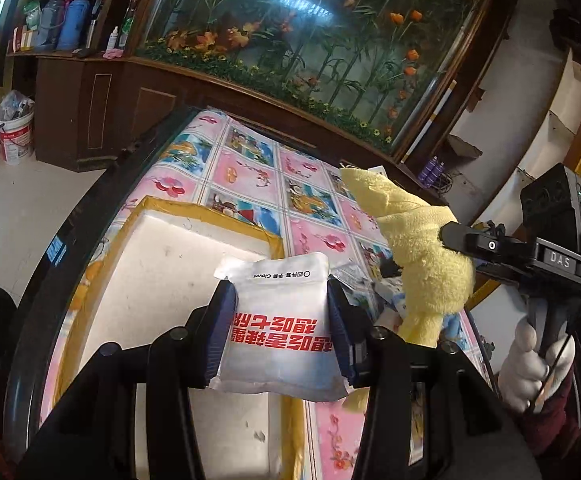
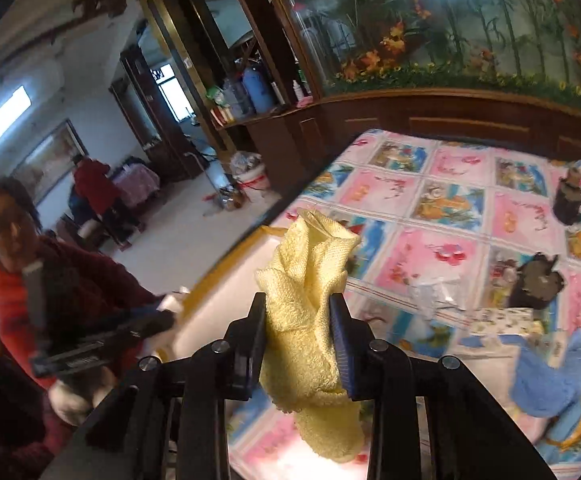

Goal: Organize soft objects
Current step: 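Lower the packet into the foam box with left tool while right tool releases towel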

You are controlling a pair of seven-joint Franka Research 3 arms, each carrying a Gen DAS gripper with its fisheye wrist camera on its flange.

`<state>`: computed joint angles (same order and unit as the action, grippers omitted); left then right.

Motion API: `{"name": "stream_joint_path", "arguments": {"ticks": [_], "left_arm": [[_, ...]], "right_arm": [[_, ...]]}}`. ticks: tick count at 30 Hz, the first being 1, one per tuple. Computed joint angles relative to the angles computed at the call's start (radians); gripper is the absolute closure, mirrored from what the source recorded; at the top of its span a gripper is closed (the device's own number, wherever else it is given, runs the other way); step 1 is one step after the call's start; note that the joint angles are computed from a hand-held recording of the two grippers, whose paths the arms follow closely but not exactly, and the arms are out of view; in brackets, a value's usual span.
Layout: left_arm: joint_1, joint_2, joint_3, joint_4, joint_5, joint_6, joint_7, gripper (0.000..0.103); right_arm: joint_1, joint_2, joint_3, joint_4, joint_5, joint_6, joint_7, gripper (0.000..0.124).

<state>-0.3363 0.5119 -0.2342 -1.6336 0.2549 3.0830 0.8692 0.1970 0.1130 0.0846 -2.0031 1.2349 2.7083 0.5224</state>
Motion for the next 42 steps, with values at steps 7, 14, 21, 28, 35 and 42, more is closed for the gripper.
{"name": "stream_joint_path", "arguments": {"ticks": [7, 14, 21, 28, 35, 42], "left_arm": [[0.07, 0.276, -0.094, 0.352, -0.13, -0.166, 0.124, 0.058], [0.069, 0.322, -0.083, 0.334, -0.191, -0.137, 0.062, 0.042], [0.037, 0.236, -0.031, 0.167, -0.168, -0.007, -0.05, 0.04], [0.094, 0.206, -0.125, 0.139, -0.146, -0.055, -0.017, 0.04], [-0.056, 0.285, -0.002, 0.416, -0.08, -0.466, -0.018, 0.07], [-0.147, 0.375, 0.12, 0.643, 0.028, -0.596, -0.067, 0.07]], "right_arm": [[-0.014, 0.385, 0.044, 0.444, -0.093, -0.204, 0.381, 0.093], [0.069, 0.642, 0.003, 0.7, -0.39, -0.131, 0.656, 0.08], [0.031, 0.685, 0.063, 0.728, -0.505, -0.083, 0.696, 0.075], [-0.044, 0.486, 0.151, 0.432, -0.498, 0.053, 0.575, 0.075], [-0.114, 0.266, 0.196, 0.149, -0.301, 0.133, 0.326, 0.075], [-0.114, 0.084, 0.157, -0.03, -0.08, 0.182, 0.111, 0.069]]}}
